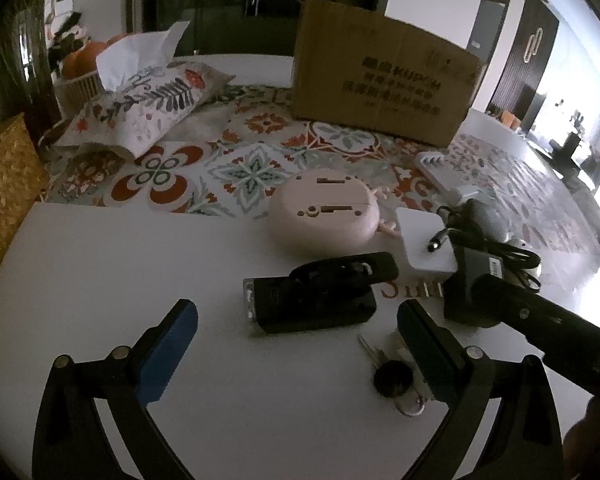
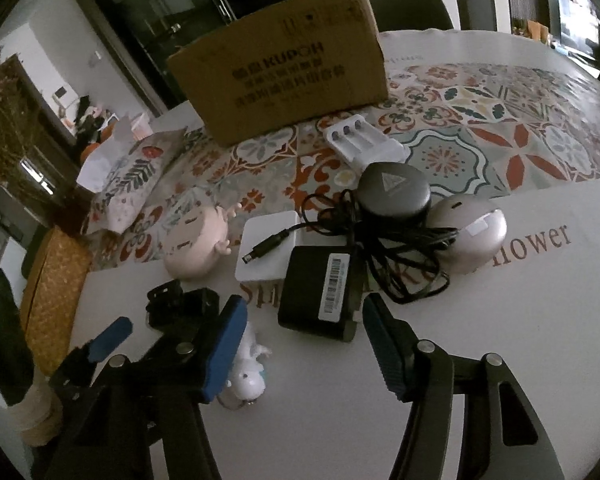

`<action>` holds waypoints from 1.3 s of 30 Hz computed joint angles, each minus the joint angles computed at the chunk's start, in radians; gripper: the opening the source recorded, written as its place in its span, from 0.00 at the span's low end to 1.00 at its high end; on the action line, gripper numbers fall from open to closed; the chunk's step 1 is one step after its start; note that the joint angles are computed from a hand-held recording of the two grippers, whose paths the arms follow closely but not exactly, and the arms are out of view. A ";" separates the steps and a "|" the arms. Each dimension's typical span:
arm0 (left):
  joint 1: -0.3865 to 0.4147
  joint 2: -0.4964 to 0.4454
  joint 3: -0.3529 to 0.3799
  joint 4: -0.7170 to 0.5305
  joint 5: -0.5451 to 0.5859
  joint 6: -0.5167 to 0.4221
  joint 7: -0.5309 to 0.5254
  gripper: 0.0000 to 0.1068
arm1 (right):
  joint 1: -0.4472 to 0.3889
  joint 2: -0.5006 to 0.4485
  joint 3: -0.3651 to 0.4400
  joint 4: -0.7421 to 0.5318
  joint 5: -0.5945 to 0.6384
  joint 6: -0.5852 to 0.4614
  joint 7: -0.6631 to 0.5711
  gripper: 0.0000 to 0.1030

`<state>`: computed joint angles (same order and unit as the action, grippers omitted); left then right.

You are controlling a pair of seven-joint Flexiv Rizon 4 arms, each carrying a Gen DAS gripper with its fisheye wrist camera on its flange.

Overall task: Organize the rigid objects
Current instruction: 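Grasp the black key fob with the left tool while the right tool approaches the black power adapter, then grasp the black power adapter with cable with the right tool and lift it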

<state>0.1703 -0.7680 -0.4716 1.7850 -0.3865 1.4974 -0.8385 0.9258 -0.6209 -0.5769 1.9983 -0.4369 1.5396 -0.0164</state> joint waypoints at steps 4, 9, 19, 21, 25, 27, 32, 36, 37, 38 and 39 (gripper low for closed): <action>-0.020 -0.012 0.022 -0.023 -0.002 -0.008 -0.017 0.94 | -0.025 -0.002 0.025 -0.023 -0.006 -0.028 -0.006 0.60; -0.050 -0.023 0.059 -0.052 -0.005 -0.035 -0.037 0.91 | -0.081 0.006 0.083 -0.047 -0.042 -0.083 0.012 0.60; -0.063 -0.035 0.077 -0.070 0.000 -0.027 -0.022 0.77 | -0.241 0.017 0.270 -0.101 -0.109 -0.212 -0.003 0.57; -0.062 -0.039 0.074 -0.072 0.002 -0.019 -0.022 0.76 | -0.262 0.014 0.293 -0.110 -0.131 -0.231 0.001 0.57; -0.060 -0.050 0.070 -0.081 0.010 -0.005 -0.022 0.76 | -0.307 0.008 0.339 -0.125 -0.172 -0.249 0.015 0.57; -0.064 -0.056 0.074 -0.088 0.015 0.004 -0.027 0.76 | -0.330 0.003 0.362 -0.135 -0.189 -0.259 0.023 0.57; -0.060 -0.065 0.069 -0.094 0.035 0.020 -0.032 0.71 | -0.350 0.000 0.377 -0.141 -0.245 -0.269 0.053 0.56; -0.044 -0.061 0.055 -0.082 0.046 0.017 -0.027 0.71 | -0.357 0.004 0.378 -0.133 -0.285 -0.260 0.077 0.56; -0.040 -0.058 0.051 -0.077 0.047 0.014 -0.025 0.71 | -0.358 0.005 0.378 -0.131 -0.295 -0.257 0.082 0.56; -0.034 -0.054 0.046 -0.070 0.047 0.011 -0.024 0.71 | -0.357 0.007 0.376 -0.125 -0.306 -0.249 0.089 0.56; -0.029 -0.049 0.040 -0.061 0.048 0.013 -0.021 0.71 | -0.357 0.008 0.374 -0.120 -0.316 -0.243 0.095 0.56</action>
